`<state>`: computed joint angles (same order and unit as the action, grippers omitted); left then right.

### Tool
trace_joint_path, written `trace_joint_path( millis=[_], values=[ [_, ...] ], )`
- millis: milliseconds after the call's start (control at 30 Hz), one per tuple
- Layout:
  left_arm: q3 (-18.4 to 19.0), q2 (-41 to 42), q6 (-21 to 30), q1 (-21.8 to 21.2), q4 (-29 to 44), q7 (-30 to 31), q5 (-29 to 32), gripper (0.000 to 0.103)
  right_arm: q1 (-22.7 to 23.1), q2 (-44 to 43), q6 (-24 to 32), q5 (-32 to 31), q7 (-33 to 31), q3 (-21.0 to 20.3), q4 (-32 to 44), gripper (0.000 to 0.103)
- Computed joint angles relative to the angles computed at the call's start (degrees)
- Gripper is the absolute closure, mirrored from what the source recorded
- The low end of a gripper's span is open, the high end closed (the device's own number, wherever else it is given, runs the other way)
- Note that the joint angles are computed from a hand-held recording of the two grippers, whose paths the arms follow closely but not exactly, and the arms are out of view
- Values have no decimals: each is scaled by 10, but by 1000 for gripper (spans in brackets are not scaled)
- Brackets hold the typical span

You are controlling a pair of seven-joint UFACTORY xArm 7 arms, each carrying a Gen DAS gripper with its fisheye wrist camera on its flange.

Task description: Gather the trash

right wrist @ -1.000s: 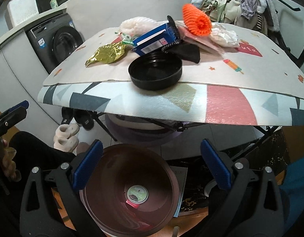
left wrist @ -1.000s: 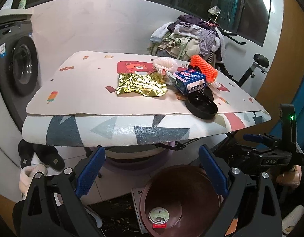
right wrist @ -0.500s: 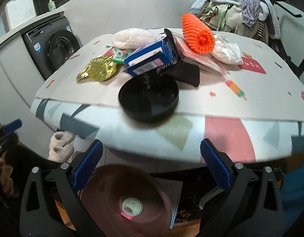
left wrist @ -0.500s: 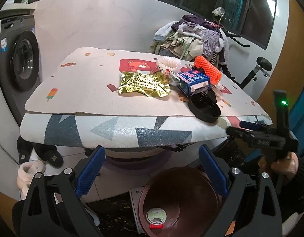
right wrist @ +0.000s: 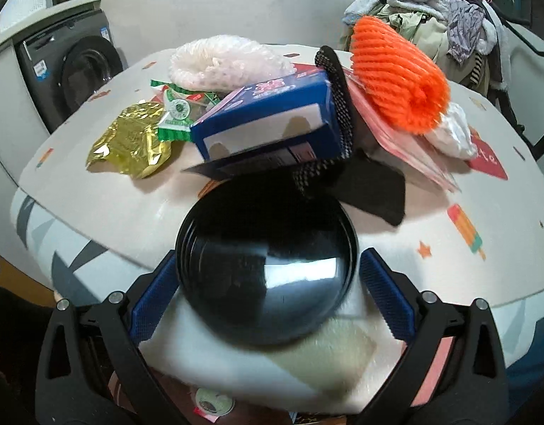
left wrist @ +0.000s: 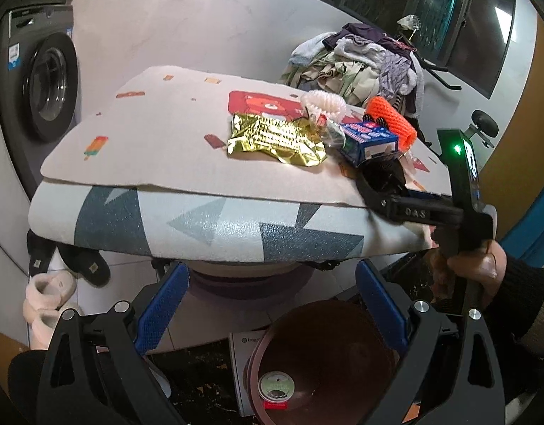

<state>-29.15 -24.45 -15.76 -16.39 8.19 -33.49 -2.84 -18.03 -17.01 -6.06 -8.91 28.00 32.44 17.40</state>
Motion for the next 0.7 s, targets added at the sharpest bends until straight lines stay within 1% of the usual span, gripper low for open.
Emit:
trace_joint_path(
  millis=[33,167,267,367,467,500,567,633,667,700],
  values=[
    [-1,4,-1,1,1,1,1,10,-33,4,0,-2,6,34,8,5],
    [-4,20,-3,7,7,5,-1,10,-95,10,-13,-5,15,95,15,5],
    [-7,26,-2,8,9,6,-8,10,-112,13,-28,5,4,113,12,4],
    [-6,30,-2,9,11,8,-12,10,-107,15,-23,21,-13,110,13,4],
    [-14,28,1,13,10,9,-17,10,-62,20,-2,19,-22,63,20,5],
    [-18,28,2,16,11,10,-18,10,-31,22,0,14,-26,30,19,11],
    [-23,25,3,19,11,10,-19,10,28,19,5,9,-37,-28,14,11],
    [-22,25,3,20,10,11,-18,10,105,12,4,11,-49,-103,3,11],
    [-23,25,4,20,10,10,-18,10,152,3,0,16,-57,-147,-7,11],
    [-22,25,4,20,11,10,-18,10,185,-9,-2,21,-62,-177,-17,11]
  ],
)
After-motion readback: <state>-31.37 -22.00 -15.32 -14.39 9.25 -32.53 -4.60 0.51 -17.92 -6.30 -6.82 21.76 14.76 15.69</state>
